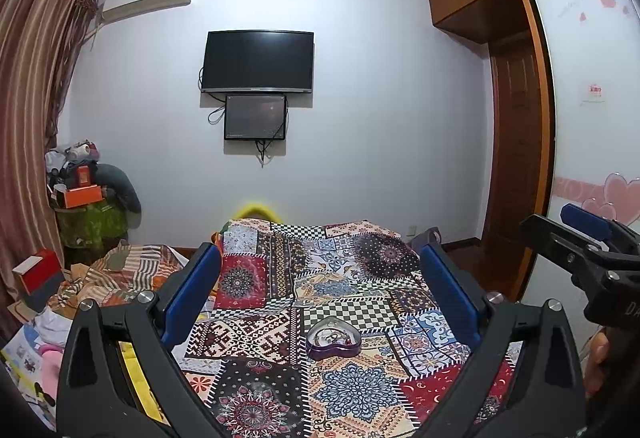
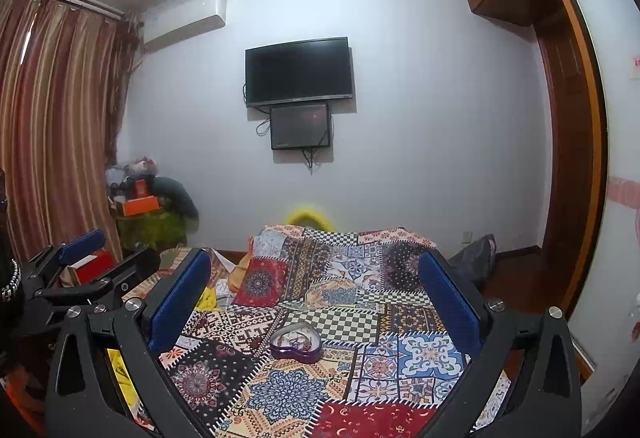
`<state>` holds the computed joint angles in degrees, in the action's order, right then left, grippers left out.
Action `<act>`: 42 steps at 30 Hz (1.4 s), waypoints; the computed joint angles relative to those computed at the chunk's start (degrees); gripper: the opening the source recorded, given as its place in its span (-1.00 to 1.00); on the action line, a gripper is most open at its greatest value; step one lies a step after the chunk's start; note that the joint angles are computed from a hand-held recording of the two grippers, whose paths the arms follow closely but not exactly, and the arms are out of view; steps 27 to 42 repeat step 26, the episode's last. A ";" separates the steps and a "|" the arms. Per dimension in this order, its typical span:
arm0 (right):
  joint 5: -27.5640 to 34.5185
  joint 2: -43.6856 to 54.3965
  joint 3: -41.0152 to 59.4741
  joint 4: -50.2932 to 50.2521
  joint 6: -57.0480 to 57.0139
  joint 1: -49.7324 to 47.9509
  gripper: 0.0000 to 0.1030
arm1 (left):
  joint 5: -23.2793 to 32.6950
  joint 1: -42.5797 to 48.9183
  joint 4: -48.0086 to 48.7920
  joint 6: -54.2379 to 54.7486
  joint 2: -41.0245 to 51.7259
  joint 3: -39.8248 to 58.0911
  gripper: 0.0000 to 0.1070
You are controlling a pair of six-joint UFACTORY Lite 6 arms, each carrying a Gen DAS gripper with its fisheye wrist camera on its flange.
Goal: Organize jewelry
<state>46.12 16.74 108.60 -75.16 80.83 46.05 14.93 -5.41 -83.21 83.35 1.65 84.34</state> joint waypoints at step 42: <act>-1.37 1.50 1.05 2.77 -1.18 -2.04 1.00 | 0.71 -0.50 1.86 -1.26 3.49 2.52 0.87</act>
